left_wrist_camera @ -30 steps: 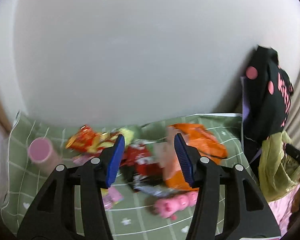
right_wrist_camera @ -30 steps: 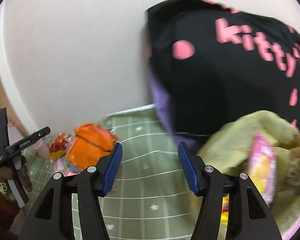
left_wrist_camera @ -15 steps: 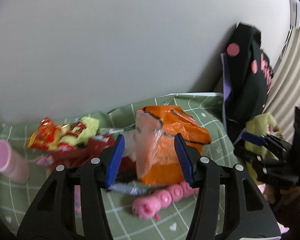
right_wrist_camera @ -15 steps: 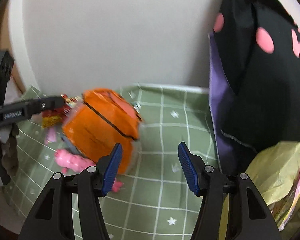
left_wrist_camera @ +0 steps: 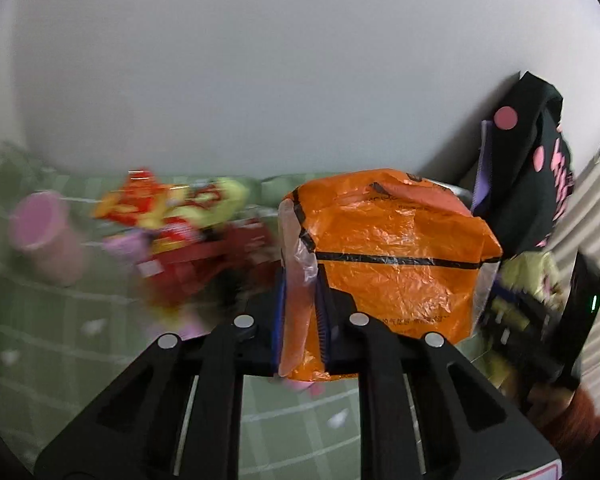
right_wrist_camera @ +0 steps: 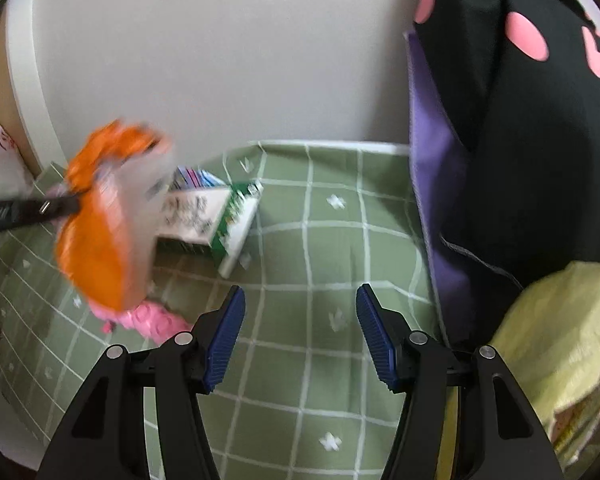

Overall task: Collect trash
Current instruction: 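Hold the orange bag in the left tool while the right tool grasps the small blue wrapper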

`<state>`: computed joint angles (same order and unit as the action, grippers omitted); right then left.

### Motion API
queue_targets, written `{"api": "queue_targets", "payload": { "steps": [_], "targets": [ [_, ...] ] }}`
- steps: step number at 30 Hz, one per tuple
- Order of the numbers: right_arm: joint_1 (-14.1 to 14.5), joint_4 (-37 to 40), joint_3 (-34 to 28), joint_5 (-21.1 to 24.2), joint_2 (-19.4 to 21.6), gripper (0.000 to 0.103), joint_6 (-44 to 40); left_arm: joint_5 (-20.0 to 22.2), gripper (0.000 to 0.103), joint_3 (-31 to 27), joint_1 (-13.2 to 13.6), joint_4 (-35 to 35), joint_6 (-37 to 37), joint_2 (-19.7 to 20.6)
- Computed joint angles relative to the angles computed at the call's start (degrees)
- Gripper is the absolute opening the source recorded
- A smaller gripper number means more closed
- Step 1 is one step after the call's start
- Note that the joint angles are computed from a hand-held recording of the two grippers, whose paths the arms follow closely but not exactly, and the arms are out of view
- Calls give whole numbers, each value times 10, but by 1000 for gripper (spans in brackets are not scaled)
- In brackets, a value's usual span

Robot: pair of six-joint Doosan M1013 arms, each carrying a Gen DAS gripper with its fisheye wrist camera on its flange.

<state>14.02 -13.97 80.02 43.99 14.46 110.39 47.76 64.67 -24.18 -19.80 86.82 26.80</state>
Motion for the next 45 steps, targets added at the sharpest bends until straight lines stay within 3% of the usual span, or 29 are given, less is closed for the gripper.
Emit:
{"api": "queue_targets", "payload": {
  "steps": [5,10,15,19,26,30,34,39,41,43,45],
  "targets": [
    [-4,70,-37,-20,27,54,-94,27,13,30,0,76,-11,-20],
    [-1,101,-102,-15,76,54,-174,15,14,64,8,103,-37,-41],
    [-3,170,-173,41,129,54,-243,14,14,78,13,144,-77,-50],
    [0,168,-143,32,113,54,-234,-3,14,86,24,137,-98,-56],
    [-9,271,-93,109,79,53,-267,-8,14,93,33,129,-134,-52],
    [3,222,-92,72,68,53,-274,-11,14,95,32,129,-130,-55],
    [11,164,-130,17,91,53,-278,-14,14,94,31,122,-117,-57],
    [16,130,-201,36,144,53,-358,-16,14,92,28,125,-103,-61],
    [5,168,-242,97,172,40,-376,-16,14,91,28,128,-105,-62],
    [-5,198,-270,161,191,21,-363,-18,14,92,30,124,-109,-63],
    [-12,226,-256,162,184,10,-356,-19,14,91,32,117,-109,-62]
  ]
}}
